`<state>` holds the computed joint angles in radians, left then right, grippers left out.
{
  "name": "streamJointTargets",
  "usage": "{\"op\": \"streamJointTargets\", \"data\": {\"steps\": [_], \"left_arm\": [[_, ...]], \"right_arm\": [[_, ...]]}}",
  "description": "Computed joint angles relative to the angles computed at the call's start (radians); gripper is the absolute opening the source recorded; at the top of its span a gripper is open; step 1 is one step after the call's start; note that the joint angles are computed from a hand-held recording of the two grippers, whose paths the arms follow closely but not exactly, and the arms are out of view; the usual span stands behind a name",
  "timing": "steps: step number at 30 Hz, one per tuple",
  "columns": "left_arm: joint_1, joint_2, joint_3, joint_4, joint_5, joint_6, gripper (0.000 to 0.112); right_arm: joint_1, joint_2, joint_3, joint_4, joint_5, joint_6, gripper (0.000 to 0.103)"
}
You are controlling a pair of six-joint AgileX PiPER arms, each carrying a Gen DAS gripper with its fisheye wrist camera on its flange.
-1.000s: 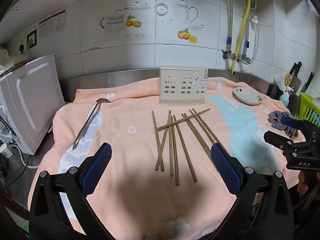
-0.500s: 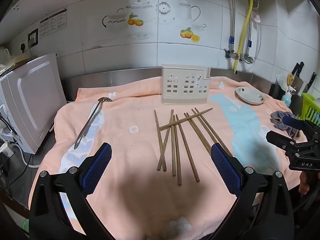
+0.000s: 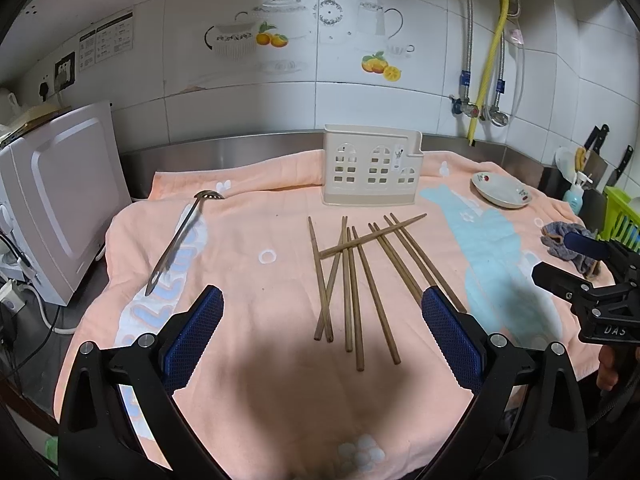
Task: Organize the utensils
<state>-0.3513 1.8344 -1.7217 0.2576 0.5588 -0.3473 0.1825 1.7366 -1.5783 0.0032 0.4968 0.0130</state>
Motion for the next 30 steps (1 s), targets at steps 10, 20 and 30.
{"op": "streamJointTargets", "data": {"steps": [10, 20, 30], "left_arm": [[0.002, 0.026, -0.029, -0.017, 0.009, 0.019, 0.098], [0.011, 0.065, -0.079, -0.048, 0.033, 0.051, 0.098], [0.021, 0.107, -0.139, -0.087, 0.063, 0.093, 0.098]], "right_arm": [[0.002, 0.021, -0.017, 0.013, 0.002, -0.007, 0.097], [-0.005, 0.049, -0.045, 0.031, 0.017, -0.017, 0.097], [-0.007, 0.084, -0.094, 0.046, 0.046, -0.029, 0.097]]}}
